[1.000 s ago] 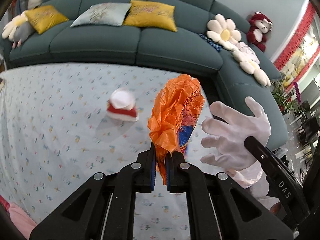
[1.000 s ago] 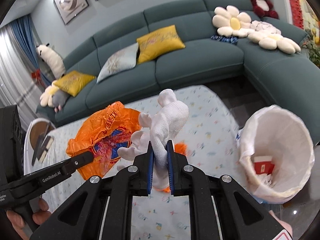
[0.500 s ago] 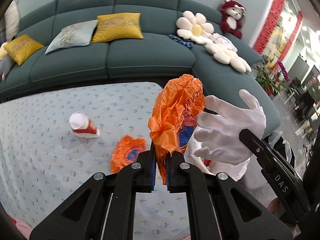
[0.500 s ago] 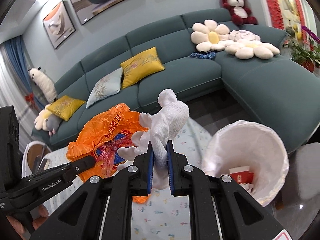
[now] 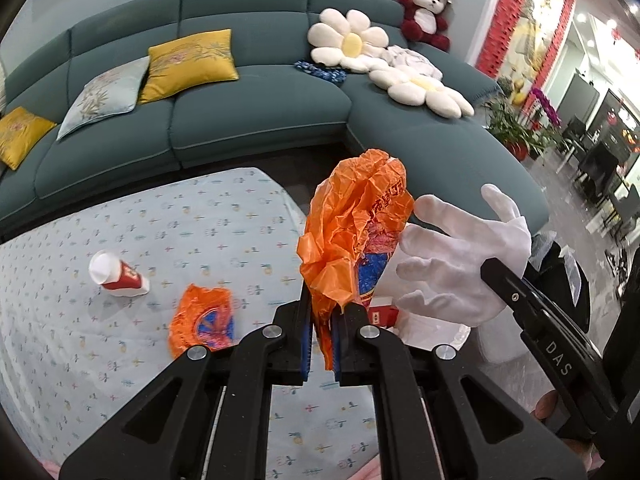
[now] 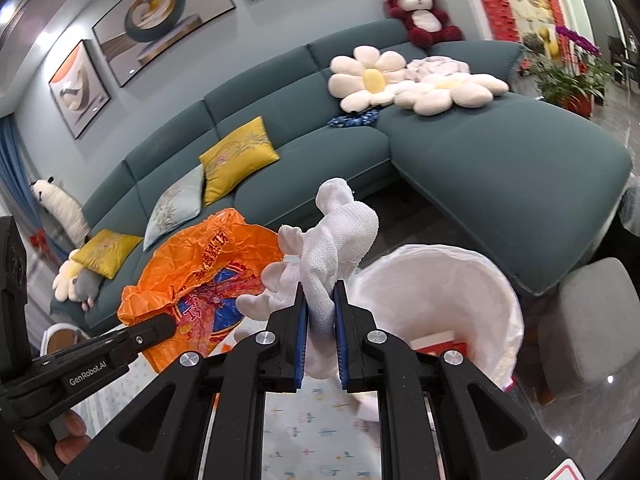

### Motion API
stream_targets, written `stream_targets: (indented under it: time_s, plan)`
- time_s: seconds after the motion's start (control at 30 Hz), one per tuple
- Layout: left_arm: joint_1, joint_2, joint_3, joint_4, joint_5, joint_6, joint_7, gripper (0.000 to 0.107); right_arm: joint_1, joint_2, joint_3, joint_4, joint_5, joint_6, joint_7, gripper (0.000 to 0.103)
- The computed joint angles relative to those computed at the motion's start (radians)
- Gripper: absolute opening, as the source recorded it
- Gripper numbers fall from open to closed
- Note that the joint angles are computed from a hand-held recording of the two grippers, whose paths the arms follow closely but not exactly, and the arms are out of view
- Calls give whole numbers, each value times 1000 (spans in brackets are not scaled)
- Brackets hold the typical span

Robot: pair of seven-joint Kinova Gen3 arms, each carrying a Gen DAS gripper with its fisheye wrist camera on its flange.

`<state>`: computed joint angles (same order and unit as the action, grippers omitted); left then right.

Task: Collect trash
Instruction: 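Carry the orange bag and white glove to the bin and release both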

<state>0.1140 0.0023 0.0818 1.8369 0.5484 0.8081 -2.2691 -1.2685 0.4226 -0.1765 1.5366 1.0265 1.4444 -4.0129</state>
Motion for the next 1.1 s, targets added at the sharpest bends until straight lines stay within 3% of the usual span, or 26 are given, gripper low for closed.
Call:
stream_targets:
  time_s: [0.37,0.63,0.67,0.77,0.8,0.87,1.1]
  plan:
    - [91,46,65,-22,-95,-46,117,7,26,-49,-32,127,-41,-14,-118,12]
    - [137,110,97,-47,-152,-72,178,10,72,-72,-52,210,-64,-82,-173,14]
    - [142,117,99,-50,-157,-76,187,16,77,-73,-53,216,-65,-88,-177,19]
    - [149,120,101,-45,-166,-100,220,53,84,-73,-54,227,-67,-98,-193,25]
    - [147,113,102,-35,-162,-117,218,57,84,-71,-54,228,-66,-97,-198,32]
    - [145,114,104,-33,-163,-122,214,59,84,-67,-53,226,-64,-95,-199,36]
    - [116,118,92,-36,-151,-104,219,59,89,-49,-47,186,-63,-99,-143,36]
